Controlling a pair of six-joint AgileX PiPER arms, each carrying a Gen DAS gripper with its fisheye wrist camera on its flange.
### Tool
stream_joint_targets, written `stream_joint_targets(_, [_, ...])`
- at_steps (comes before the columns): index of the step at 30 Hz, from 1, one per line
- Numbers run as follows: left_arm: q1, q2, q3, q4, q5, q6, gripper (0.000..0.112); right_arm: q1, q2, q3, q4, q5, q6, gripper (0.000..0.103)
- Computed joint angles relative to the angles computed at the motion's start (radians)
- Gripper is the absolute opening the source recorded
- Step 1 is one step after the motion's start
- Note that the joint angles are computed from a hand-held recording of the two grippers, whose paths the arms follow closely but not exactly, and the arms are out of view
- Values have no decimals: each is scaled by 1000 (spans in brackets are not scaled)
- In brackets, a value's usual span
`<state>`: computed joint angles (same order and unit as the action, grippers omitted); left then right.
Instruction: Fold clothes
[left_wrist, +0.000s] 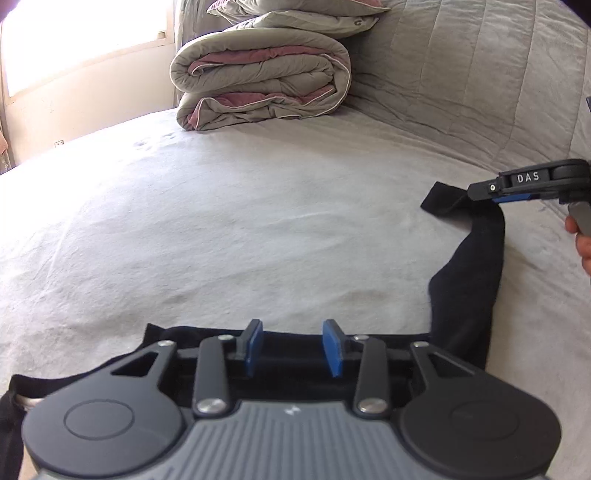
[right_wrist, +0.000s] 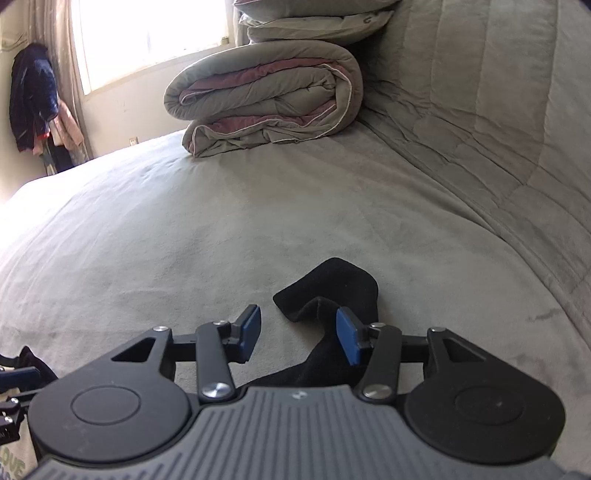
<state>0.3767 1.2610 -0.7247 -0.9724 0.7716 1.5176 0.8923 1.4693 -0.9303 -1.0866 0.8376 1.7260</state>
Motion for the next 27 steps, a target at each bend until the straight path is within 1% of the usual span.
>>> stream_joint_targets(2, [15, 38, -18, -11, 15, 71, 40, -24, 62, -56, 34, 4, -129, 51])
stream_joint_targets(3, [19, 54, -26, -18, 22, 109, 43, -27, 93, -83, 47, 24, -181, 51])
stream_joint_targets(4, [19, 69, -35, -21, 27, 140, 44, -25, 136, -114, 54, 63, -241, 51])
stream_joint_targets(6, [6, 91, -49, -18, 35, 181, 47, -25, 182, -134, 43, 117, -284, 51])
stream_joint_targets(8, [-10, 106, -61, -13, 40, 211, 47, -25, 229, -154, 30, 171, -325, 51])
stream_joint_targets(9, [-21, 109, -64, -13, 40, 219, 48, -31, 229, -147, 31, 168, -328, 51])
stream_joint_targets(10, [-31, 112, -68, -12, 40, 226, 48, -38, 229, -139, 32, 165, -332, 44])
stream_joint_targets(11, [-46, 114, -70, -4, 34, 224, 48, -44, 229, -133, 33, 163, -335, 28])
stream_joint_targets(13, [-80, 116, -73, 23, 10, 205, 47, -52, 218, -130, 45, 177, -316, 14])
stream_joint_targets(14, [-91, 119, -75, 35, 6, 192, 46, -53, 203, -119, 48, 177, -296, 10])
stream_joint_targets(16, [-105, 124, -81, 53, 8, 166, 35, -65, 138, -83, 58, 155, -223, 6])
stream_joint_targets(18, [-121, 114, -70, 65, 1, 144, 2, -70, 79, -54, 63, 156, -153, 6])
stream_joint_targets(20, [-140, 85, -37, 53, -38, 155, 1, -53, 26, -35, 62, 192, -92, 6])
stream_joint_targets(22, [-129, 61, -8, 6, -53, 177, 0, -23, -30, -11, 56, 238, -27, 6])
stream_joint_targets(25, [-74, 27, 39, -121, -51, 237, 0, 17, -98, 10, 60, 297, 49, 6])
stream_joint_targets(27, [-45, 5, 74, -218, -63, 289, 0, 61, -130, 9, 75, 357, 99, 6])
